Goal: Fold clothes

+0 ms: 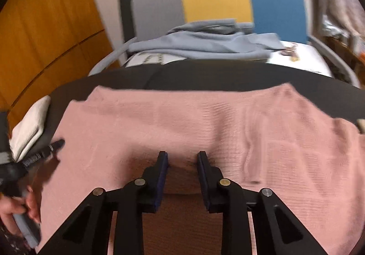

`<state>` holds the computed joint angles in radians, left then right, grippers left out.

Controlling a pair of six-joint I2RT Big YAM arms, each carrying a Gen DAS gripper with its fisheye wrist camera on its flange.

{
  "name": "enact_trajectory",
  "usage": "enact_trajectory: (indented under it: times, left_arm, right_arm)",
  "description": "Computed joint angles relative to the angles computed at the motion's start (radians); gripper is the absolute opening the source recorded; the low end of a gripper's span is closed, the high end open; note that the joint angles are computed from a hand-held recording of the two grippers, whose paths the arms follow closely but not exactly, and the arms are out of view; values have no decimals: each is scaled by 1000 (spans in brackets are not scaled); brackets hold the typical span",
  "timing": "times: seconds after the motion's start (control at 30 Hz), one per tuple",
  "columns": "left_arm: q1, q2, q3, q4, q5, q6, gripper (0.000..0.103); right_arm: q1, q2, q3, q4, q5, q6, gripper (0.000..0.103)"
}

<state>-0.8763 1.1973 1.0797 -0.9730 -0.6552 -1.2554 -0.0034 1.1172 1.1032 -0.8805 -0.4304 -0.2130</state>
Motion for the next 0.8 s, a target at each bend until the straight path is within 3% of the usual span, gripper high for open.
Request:
enact_trajectory:
  times: [0.07,0.2,0.3,0.37,0.4,0.5,0.57,0.67,0.7,0.77,0.8]
  left_arm:
    - [-1,-18,-24,34,-1,-2,26]
    - [-7,-25,-34,52,-12,-3,26]
    - [-10,-42,-56,89,-14,-6,26]
    - [-7,-56,-75,110,-9,-2,26]
    - [-8,-63,-82,117,-9,-3,26]
    - [-4,-65,-86,122,-6,4,26]
    - [-5,-62,-83,117,-8,4,26]
    - [-7,-63,-83,115,-10,2,26]
    - [-7,-61,-81,113,-10,2,26]
    - [-7,-58,-78,109,-11,4,26]
    - [-7,-58,-78,110,-12,4,26]
  right_arm:
    - [-7,-24,5,9,-41,10,27]
    - [87,-11,38,-24,-109,-33,22]
    - [221,43,52,-20,-6,-75,20]
    - [258,71,37,-3,73,-109,18]
    - [250,78,29,15,59,-118,18]
    - [174,92,55,-20,-33,-83,1]
    - [123,90,58,-26,-64,-56,0]
    - [41,75,51,-28,-63,11,0]
    - [28,85,58,-34,-59,4,0]
    - [3,84,52,-22,32,-32,0]
    - [-17,86,51,-26,11,-29,0]
